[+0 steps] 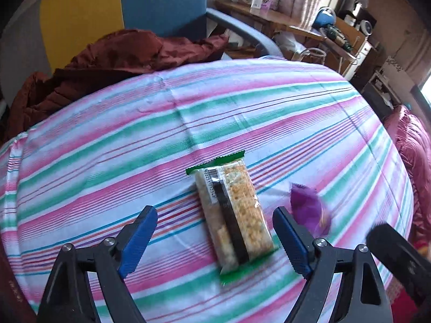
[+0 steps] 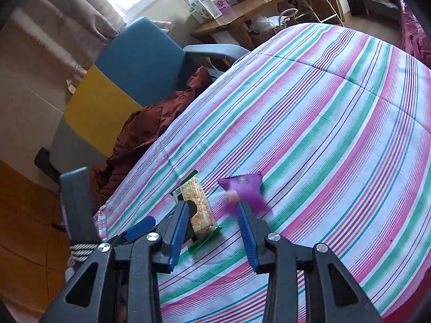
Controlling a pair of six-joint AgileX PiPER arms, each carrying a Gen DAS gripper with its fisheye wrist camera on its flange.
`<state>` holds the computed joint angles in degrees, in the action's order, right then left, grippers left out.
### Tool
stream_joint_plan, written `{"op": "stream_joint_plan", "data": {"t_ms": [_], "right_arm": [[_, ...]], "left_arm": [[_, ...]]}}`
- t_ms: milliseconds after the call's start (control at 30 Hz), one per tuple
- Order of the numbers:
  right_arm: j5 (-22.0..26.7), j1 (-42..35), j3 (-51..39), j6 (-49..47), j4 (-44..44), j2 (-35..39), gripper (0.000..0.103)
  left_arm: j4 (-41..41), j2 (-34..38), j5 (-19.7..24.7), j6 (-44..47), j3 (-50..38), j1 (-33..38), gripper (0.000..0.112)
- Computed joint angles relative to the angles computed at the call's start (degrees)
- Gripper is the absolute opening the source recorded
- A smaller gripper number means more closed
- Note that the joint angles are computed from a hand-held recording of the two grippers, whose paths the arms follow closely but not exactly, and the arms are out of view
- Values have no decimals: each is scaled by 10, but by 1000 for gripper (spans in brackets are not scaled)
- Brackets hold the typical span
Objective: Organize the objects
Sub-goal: 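Grasp the granola bar with the left gripper while the right holds the purple packet, then carry the granola bar with the left gripper while the right carries the packet to the tray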
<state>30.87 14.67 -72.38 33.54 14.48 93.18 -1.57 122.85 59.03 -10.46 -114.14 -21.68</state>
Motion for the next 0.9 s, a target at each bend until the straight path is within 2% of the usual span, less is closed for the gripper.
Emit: {"op": "stream_joint_plan", "data": {"t_ms": [167,233,333,400,467,567,733,800,900], "right_arm": [[5,-21,11,20,4,-1,41],[16,-27,6,18,10,6,42],[27,-30,-1,20,7,14,53],[32,-30,-3,28,0,17,56],[44,-28,-11,28,-2,24,60],[66,-20,-31,16,1,43,61],[103,2,-63,38,-49,63,61],[127,18,-84,66,-96,73,61],[171,38,-121,84,-144,92,69]], "left_arm": [[7,59,32,-16,-70,0,87],[-25,65,24,-2,-67,12,86],[-30,27,-34,36,6,14,72],[-40,0,-60,70,53,15,50],[-54,-26,-73,97,94,21,40],[-76,-76,-108,137,177,35,39],[-117,-177,-179,200,342,66,37],[-134,-211,-188,218,388,78,37],[-160,-241,-193,244,430,94,37]]}}
